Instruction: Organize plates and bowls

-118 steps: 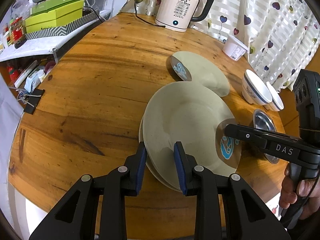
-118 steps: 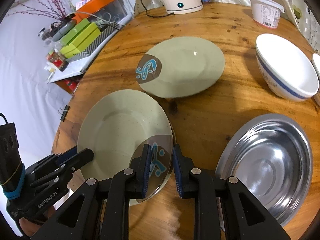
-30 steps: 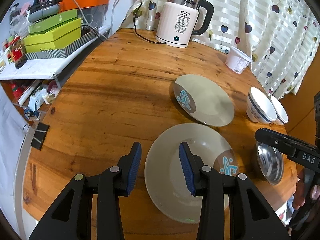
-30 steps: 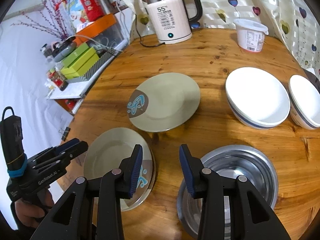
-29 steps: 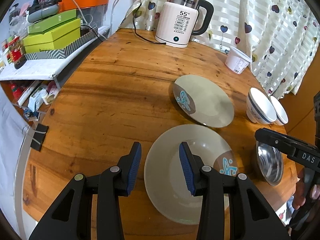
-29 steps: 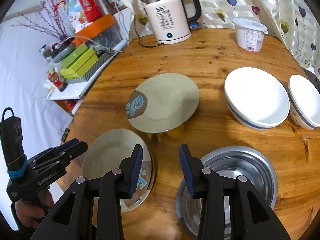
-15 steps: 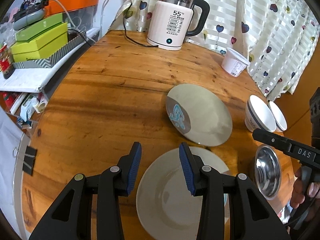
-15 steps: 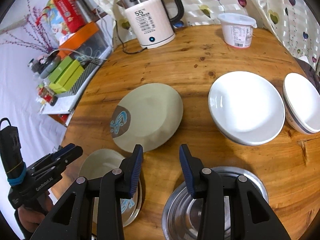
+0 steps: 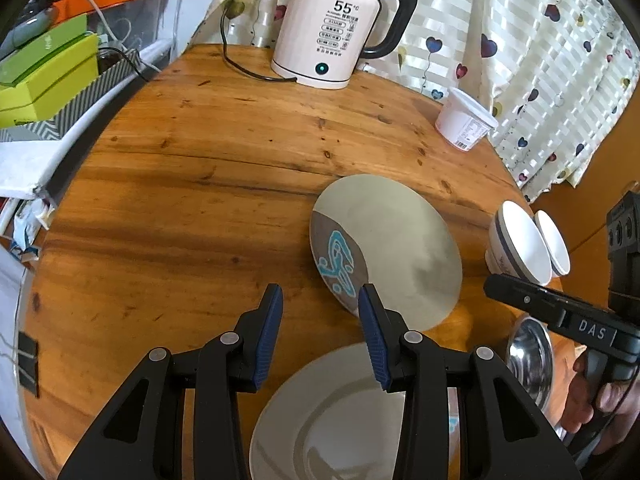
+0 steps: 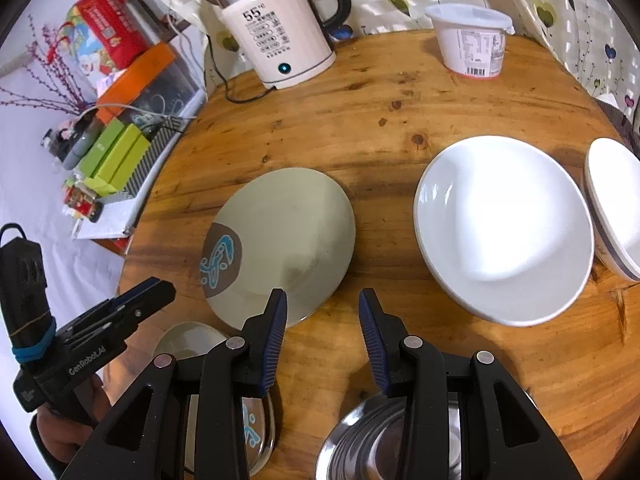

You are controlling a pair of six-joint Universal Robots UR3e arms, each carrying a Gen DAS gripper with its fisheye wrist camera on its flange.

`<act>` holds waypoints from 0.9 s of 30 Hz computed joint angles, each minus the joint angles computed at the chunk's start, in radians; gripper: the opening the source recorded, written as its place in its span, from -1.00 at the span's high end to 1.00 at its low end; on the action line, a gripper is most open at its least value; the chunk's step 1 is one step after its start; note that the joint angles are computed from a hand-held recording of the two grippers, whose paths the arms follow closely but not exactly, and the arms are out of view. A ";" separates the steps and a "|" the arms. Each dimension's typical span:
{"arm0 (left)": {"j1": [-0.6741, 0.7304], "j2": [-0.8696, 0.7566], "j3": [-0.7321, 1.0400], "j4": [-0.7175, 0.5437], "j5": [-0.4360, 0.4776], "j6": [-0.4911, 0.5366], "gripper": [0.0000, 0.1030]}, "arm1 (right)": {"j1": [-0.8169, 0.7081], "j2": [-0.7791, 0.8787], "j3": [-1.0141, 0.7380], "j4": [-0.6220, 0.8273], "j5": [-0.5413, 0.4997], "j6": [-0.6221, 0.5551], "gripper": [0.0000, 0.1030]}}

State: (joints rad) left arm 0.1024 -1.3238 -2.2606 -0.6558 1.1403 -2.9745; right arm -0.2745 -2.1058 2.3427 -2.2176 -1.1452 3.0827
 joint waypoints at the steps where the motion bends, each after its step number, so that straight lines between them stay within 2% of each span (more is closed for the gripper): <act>1: -0.003 -0.012 0.006 0.004 0.002 -0.001 0.21 | 0.004 0.022 -0.005 -0.010 0.000 0.005 0.27; 11: -0.028 -0.149 0.083 0.016 -0.003 -0.007 0.21 | 0.061 0.180 -0.060 -0.097 -0.044 0.051 0.35; 23: -0.036 -0.229 0.117 0.025 -0.013 -0.012 0.22 | 0.116 0.288 -0.102 -0.164 -0.095 0.086 0.47; 27: -0.045 -0.258 0.136 0.030 -0.015 -0.015 0.28 | 0.131 0.313 -0.114 -0.177 -0.109 0.089 0.47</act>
